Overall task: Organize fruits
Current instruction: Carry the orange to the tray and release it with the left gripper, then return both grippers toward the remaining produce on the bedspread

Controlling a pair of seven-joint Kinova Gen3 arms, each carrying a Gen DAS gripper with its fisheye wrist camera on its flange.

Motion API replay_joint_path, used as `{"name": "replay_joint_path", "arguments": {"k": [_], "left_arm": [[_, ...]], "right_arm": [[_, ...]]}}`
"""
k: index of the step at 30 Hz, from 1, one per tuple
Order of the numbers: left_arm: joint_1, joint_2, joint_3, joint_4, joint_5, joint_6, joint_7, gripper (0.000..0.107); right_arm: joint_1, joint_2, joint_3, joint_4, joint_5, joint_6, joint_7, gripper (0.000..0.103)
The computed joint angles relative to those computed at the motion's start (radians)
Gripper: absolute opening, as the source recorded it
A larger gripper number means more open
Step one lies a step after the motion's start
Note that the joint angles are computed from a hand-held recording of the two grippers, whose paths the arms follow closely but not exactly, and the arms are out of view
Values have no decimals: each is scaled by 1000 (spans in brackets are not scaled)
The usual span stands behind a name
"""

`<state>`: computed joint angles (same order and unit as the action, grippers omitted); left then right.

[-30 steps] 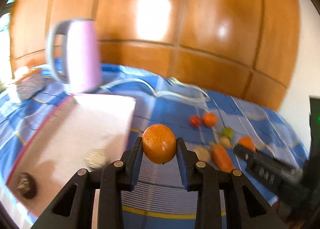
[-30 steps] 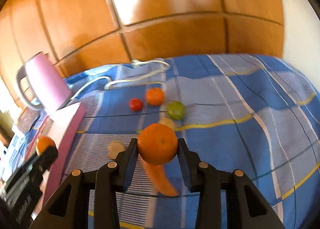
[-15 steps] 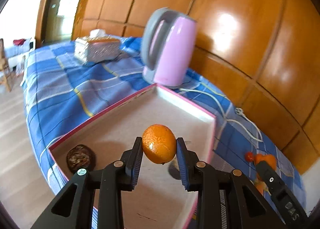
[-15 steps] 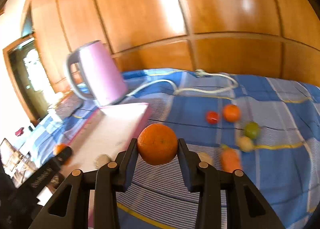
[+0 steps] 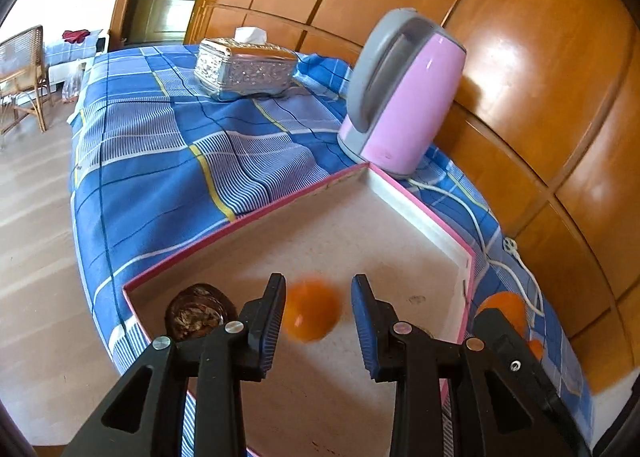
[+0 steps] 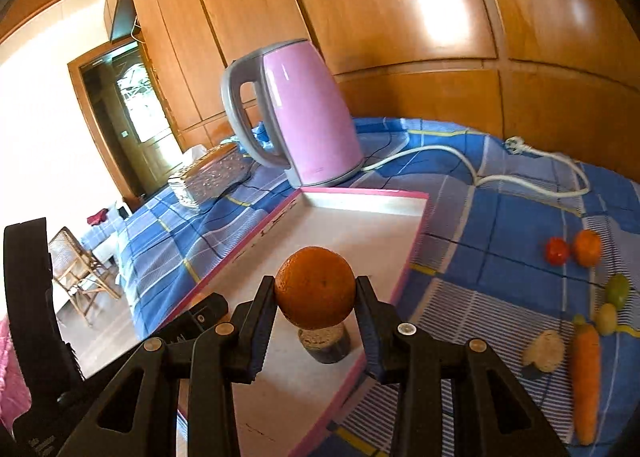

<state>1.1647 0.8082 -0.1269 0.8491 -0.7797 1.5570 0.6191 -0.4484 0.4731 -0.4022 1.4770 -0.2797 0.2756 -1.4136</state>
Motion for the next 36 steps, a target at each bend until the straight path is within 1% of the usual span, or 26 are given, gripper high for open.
{"name": "replay_joint_path", "arguments": {"k": [2, 3, 4, 7, 9, 13, 18, 21, 23, 25, 28, 29, 31, 36], "left_arm": [[-2, 0, -1, 0, 5, 7, 9, 39], [-2, 0, -1, 2, 6, 8, 15, 45], [-1, -1, -2, 4, 5, 10, 18, 48], [1, 7, -2, -11, -1, 25, 10, 52], [3, 10, -4, -17, -4, 30, 6, 54], [9, 12, -9, -19, -6, 44, 21, 59], [8, 9, -6, -13, -6, 48, 30, 61], [8, 10, -5, -15, -9, 49, 28, 63], [8, 11, -4, -15, -10, 47, 25, 63], [7, 9, -3, -12, -10, 41, 24, 63], [12, 5, -5, -3, -18, 28, 23, 65], [14, 2, -5, 5, -23, 20, 26, 65], [18, -6, -5, 23, -33, 1, 32, 68], [19, -4, -2, 18, -45, -10, 13, 68]], "right_arm": [[30, 18, -37, -18, -20, 17, 22, 41], [52, 29, -62, -25, -36, 28, 38, 42], [61, 36, -71, -33, -51, 39, 44, 42], [48, 38, -46, -39, -67, 57, 42, 42], [49, 36, -42, -37, -79, 62, 45, 43], [73, 39, -66, -34, -109, 61, 73, 43], [82, 45, -72, -40, -142, 82, 99, 48], [91, 43, -78, -32, -163, 76, 113, 50], [93, 39, -76, -26, -172, 71, 116, 54], [88, 30, -65, -18, -171, 66, 113, 54], [61, 8, -24, 1, -151, 54, 84, 54], [42, -3, 3, 9, -136, 51, 63, 54], [23, -16, 31, 20, -113, 46, 32, 54], [-26, -45, 106, 46, -44, 36, -64, 54]]}}
